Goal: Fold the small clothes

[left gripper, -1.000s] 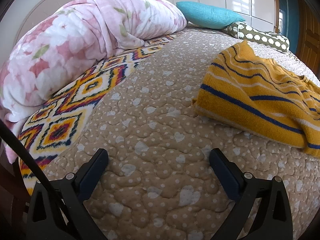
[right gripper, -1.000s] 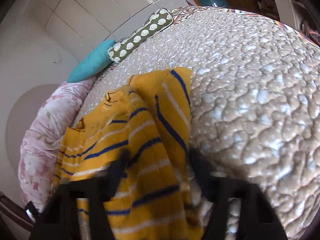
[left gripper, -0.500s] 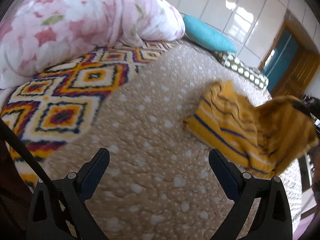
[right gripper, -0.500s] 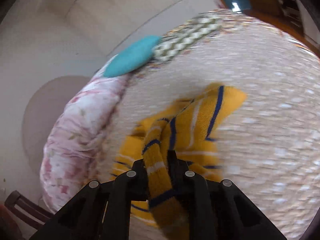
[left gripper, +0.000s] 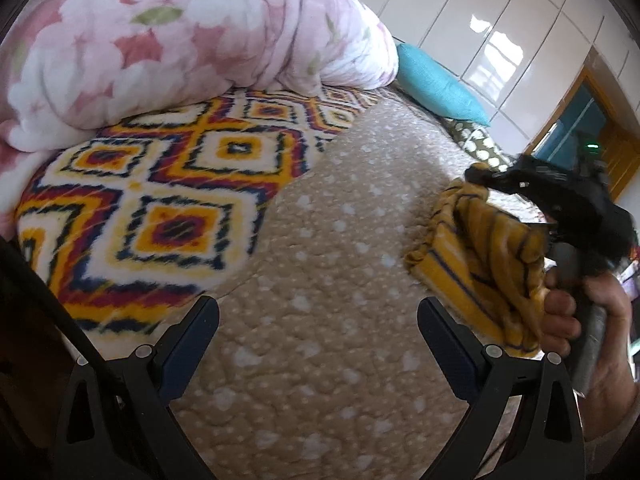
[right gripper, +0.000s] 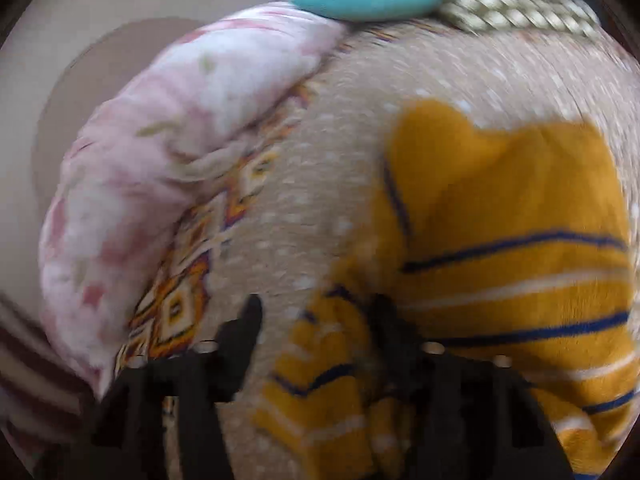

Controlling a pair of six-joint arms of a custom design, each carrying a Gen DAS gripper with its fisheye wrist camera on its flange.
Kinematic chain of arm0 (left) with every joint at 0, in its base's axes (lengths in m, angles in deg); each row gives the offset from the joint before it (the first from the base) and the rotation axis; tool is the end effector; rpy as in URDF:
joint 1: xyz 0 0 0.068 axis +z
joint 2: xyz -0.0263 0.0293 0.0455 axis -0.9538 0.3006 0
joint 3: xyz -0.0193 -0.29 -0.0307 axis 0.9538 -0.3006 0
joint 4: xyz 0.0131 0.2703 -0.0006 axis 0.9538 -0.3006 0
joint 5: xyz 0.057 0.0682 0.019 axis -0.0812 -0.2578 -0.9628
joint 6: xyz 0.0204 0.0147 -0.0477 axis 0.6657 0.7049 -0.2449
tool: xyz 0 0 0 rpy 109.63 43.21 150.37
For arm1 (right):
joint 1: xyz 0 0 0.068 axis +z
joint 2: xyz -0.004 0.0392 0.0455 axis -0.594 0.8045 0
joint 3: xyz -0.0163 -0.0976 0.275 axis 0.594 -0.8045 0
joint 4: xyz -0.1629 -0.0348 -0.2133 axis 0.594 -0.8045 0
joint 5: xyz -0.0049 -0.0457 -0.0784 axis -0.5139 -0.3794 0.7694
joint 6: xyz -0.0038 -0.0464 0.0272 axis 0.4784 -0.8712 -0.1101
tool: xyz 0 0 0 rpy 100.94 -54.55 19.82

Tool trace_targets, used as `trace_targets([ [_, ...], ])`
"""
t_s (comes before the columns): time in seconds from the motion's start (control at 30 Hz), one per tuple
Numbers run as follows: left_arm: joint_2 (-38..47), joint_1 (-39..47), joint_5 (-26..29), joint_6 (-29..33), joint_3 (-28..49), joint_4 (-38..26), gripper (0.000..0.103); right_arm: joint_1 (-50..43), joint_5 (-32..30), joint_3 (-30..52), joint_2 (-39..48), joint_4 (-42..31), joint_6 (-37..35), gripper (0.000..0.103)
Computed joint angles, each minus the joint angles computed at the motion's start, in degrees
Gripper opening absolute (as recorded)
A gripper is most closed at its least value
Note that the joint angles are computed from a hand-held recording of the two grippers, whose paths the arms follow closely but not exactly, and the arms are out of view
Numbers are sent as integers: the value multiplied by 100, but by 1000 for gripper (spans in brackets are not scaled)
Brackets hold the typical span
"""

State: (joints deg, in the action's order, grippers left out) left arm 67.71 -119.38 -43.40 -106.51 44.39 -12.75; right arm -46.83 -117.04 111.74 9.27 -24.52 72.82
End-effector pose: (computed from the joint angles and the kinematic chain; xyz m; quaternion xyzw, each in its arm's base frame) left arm 0.1391 -0.1320 0.1744 -0.1156 0.9270 -0.1550 0.3213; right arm 0.2820 -0.0299 0.2035 -0.0034 0.9240 0.2829 0.2571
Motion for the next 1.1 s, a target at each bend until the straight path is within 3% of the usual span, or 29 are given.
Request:
trace_targets([
  [0.13,248,87,307,252,316,347,100,-966,-929,220,-899,-1245,-1191,68],
  [0.2,577,31,395,445,640,477,100,-1500,-1067,248,-1152,-1554,-1549,70],
  [0.43,1999,92,1156,1431,2288,694,100,-3307,-442,-29,-1001,-1654,-2728,71],
  [0.53,2932,147,1018,1837,3359,193,98,-3774,-428,-139,-776,-1697,-3096,71],
  [0.57,3198,187,1090,2000,3624,52,84,-3868,-416,-198,-694,-1680,-3191,71],
  [0.6,3643,197,1147,2229,4116,-474,50,-3961,-409,-236,-625,-1712,-3319,71],
  [0.67,4081,245,1283,2266,4430,-1053,7,-4094,-410,-260,-549,-1841,-3559,71],
  [0.7,4133,267,1338,2188,4283,-1008,4,-4198,-438,-268,-526,-1940,-3754,71],
  [0.8,4207,336,1282,1903,3727,-822,4,-4179,-386,-361,-570,-1842,-3956,71],
  [0.93,3381,711,1921,1578,2435,373,8,-3939,-516,-664,-1035,-1499,-3768,71],
  [0.97,3158,735,1788,1541,2248,472,23,-3823,-606,-736,-1260,-1548,-3824,71],
  [1.0,3009,724,1588,1508,2084,587,46,-3669,-621,-783,-1429,-1580,-3863,71],
  [1.07,2821,689,1189,1440,1891,762,68,-3098,-457,-966,-1872,-1525,-3894,71],
  [1.1,2788,694,947,1451,1761,951,69,-2739,-251,-1099,-2098,-1343,-3805,71],
])
